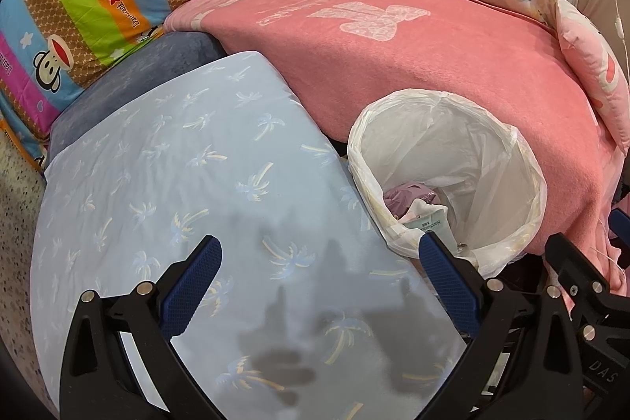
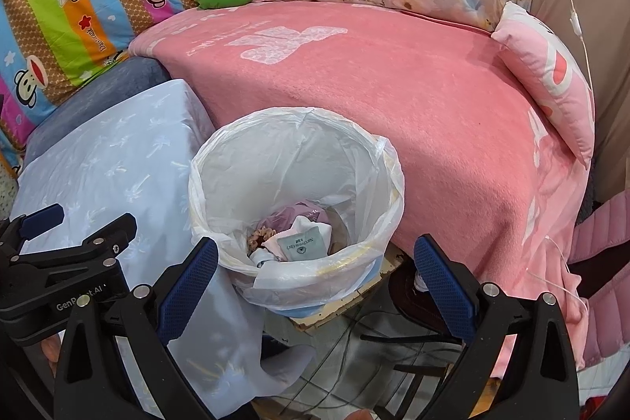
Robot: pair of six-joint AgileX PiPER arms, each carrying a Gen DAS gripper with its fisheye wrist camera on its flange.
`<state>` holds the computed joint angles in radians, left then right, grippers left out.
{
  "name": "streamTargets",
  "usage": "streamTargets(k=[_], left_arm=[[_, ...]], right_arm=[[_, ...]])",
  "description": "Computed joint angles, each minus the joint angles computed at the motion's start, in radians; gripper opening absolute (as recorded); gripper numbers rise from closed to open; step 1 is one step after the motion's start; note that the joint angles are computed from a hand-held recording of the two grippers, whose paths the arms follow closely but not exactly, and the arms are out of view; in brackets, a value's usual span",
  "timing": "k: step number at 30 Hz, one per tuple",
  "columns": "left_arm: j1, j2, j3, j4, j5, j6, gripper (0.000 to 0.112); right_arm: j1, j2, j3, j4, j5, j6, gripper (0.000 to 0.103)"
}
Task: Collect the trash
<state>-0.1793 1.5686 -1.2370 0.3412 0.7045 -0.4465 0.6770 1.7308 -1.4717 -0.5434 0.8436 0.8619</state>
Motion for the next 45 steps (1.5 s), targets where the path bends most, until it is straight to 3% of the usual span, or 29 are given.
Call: streamTargets(k=[45], left_arm=[[0.028, -0.009, 0.034, -0.001, -0.013, 0.002, 0.096]], right_arm=[[0.014, 0.002, 0.004, -0.011, 0.008, 0.017, 0.097]])
